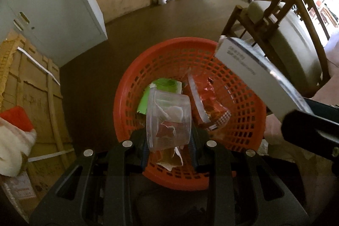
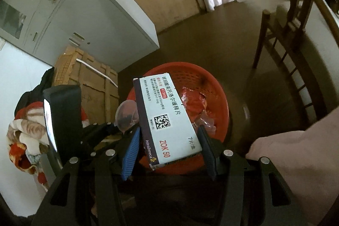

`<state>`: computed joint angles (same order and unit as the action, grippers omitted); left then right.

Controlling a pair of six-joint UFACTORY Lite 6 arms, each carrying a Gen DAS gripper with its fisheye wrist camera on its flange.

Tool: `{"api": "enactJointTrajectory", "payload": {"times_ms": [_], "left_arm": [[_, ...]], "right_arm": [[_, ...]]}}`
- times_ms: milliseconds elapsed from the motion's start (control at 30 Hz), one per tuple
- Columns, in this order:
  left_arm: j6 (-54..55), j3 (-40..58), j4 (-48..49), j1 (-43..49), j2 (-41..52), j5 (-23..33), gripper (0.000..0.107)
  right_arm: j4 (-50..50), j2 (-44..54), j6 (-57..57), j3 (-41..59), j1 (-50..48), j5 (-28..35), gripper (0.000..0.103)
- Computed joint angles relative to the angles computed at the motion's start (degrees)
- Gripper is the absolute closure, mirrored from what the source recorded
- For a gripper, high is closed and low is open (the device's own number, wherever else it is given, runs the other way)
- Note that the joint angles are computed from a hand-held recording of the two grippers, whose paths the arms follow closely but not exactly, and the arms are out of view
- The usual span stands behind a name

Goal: Collect trash

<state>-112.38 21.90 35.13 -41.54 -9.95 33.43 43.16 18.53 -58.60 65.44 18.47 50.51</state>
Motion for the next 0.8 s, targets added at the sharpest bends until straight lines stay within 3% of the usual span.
{"api": "enactJointTrajectory", "payload": {"times_ms": [133,200,233,467,567,633,667,800], "left_arm": [[0.26,-0.45,0.2,1.8,0.28,-1.9,0.066],[-1.68,-0.89,1.17,1.38,-0.55,-1.21,0.049],[-2.48,-1.2,1.37,0.9,-1.65,-0.33,0.046],[-2.02,0.64,-0.35,-2.15,-3.38,4.28,0.041],[-1.86,2.43,-3.37,-5.65,-4.61,9.46,0.038],[-2.47,4.96,-6.42,-8.74,-5.6,15.91,0.037],[-3.48,5.59,-6.35,-9.96,-6.53,17.7,0.031],[-7.28,12.7,-6.09,-16.69,-5.41,28.28,0.023]], "right_arm": [[1.19,3.65,0.1,2.62,0.71,-0.38,0.043],[0.98,4.16,0.16,3.3,0.47,-0.89,0.042],[1.08,4.25,0.11,3.28,0.13,-0.69,0.042],[-1.27,-1.35,-1.82,-0.5,-3.82,-0.24,0.037],[-2.11,-6.15,-3.56,-3.46,-5.94,-0.06,0.03],[-1.61,-10.45,-6.26,-5.99,-8.29,0.75,0.022],[-1.19,-11.48,-7.53,-6.49,-9.39,1.27,0.018],[-1.36,-16.43,-9.41,-8.84,-13.24,1.83,0.016]]}}
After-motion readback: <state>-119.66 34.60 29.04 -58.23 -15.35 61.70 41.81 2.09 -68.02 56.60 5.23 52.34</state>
